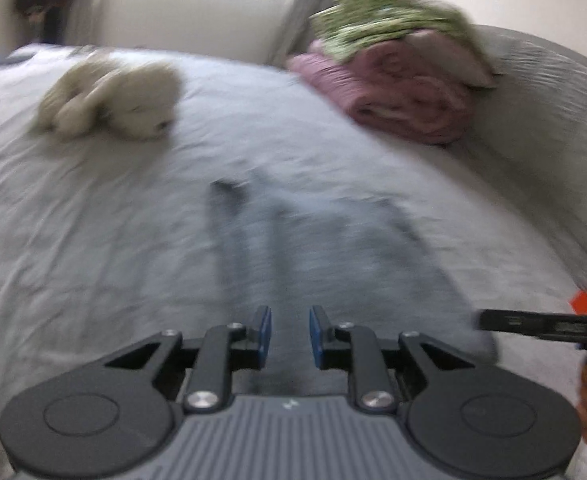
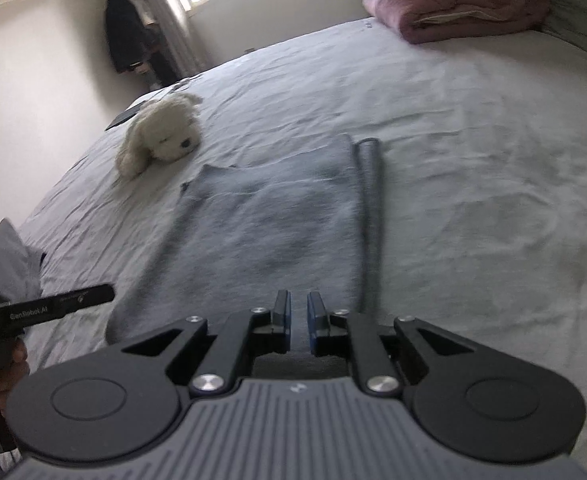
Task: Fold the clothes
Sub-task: 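Grasp the folded edge with the right gripper while the left gripper grasps beside it, then pull the folded edge with both grippers to straighten the fold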
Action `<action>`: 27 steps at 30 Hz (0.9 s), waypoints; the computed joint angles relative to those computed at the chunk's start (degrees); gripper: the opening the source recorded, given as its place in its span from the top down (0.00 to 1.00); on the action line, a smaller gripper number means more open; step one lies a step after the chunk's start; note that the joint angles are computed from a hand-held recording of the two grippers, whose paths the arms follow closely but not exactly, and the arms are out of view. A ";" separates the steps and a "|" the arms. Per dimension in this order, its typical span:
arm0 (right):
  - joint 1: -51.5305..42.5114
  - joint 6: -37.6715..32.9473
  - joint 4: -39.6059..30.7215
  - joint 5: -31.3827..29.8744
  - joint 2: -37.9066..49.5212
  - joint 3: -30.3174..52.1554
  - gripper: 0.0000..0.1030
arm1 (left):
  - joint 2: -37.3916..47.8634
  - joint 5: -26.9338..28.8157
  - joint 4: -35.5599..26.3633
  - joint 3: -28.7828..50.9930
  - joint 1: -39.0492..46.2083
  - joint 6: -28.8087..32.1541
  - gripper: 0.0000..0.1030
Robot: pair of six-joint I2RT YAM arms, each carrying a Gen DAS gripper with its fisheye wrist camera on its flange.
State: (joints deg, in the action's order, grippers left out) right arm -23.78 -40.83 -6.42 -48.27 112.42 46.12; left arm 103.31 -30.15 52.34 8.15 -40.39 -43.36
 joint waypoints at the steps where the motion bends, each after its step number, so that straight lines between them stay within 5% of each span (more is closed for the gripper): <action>1: 0.42 -0.94 0.24 -0.36 -0.44 -0.82 0.87 | 0.54 -0.71 1.26 0.39 -1.38 1.11 0.81; 4: 1.90 -3.53 1.03 -0.87 -1.25 -3.02 0.87 | 5.53 -0.48 4.07 3.46 -3.32 3.94 0.81; 15: 8.30 -2.57 7.81 6.80 2.63 -4.61 0.91 | 12.45 1.11 -3.59 9.28 -1.53 0.02 0.81; 27: 3.82 -4.18 8.98 10.44 2.23 -2.98 0.98 | 13.58 5.63 5.82 2.94 4.25 -0.85 0.92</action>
